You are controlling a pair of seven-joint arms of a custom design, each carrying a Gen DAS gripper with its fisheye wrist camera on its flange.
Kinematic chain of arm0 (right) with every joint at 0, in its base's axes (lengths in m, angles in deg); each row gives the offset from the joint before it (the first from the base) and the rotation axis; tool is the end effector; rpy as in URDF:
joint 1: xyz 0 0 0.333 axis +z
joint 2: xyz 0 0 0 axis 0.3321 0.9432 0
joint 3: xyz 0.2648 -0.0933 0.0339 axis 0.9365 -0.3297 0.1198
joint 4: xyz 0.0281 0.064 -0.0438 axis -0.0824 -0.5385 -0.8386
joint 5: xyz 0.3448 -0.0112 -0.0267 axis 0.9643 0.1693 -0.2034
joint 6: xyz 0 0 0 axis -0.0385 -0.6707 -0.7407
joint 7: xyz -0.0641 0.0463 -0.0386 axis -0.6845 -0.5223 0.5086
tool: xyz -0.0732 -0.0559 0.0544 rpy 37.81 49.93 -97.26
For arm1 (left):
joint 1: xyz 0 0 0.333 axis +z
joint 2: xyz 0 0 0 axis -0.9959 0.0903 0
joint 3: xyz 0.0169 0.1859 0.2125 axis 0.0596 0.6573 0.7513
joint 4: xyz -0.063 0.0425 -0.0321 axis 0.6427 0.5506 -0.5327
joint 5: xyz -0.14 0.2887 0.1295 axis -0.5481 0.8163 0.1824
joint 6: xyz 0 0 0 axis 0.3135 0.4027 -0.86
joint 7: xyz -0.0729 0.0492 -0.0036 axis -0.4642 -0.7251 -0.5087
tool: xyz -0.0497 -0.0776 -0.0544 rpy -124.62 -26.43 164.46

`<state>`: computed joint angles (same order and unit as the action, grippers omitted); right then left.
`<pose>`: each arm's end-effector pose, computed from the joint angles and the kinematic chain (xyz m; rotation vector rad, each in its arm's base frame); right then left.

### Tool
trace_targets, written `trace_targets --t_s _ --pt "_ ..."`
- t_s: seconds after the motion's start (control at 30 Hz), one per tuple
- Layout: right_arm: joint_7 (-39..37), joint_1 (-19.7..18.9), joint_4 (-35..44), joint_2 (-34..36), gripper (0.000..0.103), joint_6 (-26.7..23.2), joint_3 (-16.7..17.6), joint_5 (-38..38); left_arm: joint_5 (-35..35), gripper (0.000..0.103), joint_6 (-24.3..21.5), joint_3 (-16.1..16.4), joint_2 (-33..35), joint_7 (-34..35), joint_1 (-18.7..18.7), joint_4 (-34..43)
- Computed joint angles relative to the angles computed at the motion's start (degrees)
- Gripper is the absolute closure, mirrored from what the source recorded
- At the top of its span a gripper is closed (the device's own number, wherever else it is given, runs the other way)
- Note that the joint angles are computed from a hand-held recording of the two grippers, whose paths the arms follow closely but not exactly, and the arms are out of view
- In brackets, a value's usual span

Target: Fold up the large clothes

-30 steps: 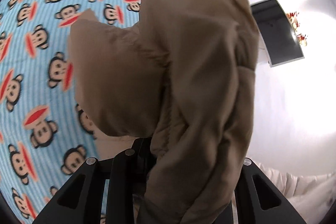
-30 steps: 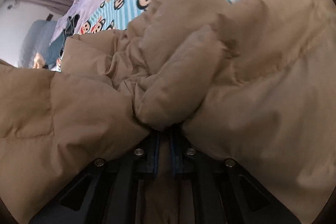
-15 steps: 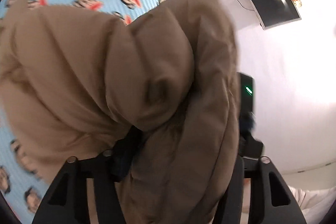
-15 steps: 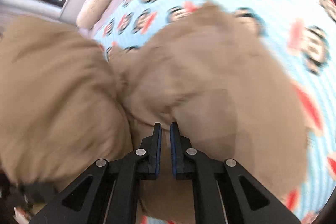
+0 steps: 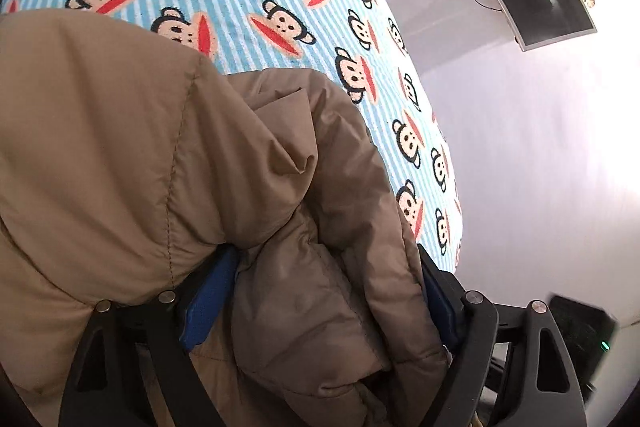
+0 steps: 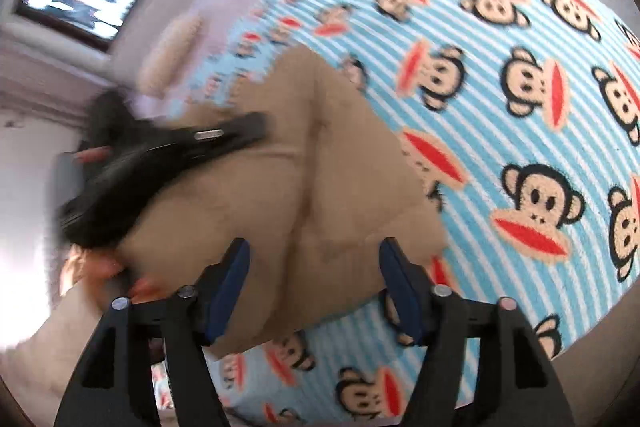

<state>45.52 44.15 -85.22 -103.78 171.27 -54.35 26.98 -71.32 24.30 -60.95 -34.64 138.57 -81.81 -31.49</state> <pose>0.4027 0.2201 0.6300 -1.3273 2.0033 0.1535 0.5297 -0.1083 0.6217 1.4599 -2.0844 0.7983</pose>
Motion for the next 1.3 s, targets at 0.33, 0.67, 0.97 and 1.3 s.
trace_targets --t_s 0.33,0.67,0.97,1.3 --pt "6.1 -1.1 12.2 8.8 0.086 -10.2 6.1 -15.3 10.7 0.019 9.5 0.0 -1.3 4.5 -0.9 3.7" --pt "15.1 -1.1 3.6 4.0 0.089 -9.9 5.0 -17.1 27.4 0.019 28.0 3.0 -2.4 -0.2 1.2 -5.2" --pt "18.0 -0.7 -11.1 -1.3 0.087 -0.1 1.8 -9.2 36.9 0.018 37.2 -0.9 -0.2 -4.2 -5.7 -8.5" --pt "13.3 -4.5 -9.7 -7.6 0.078 -8.5 0.3 -10.2 40.1 0.018 35.0 -0.4 1.3 -6.4 -7.2 -6.1"
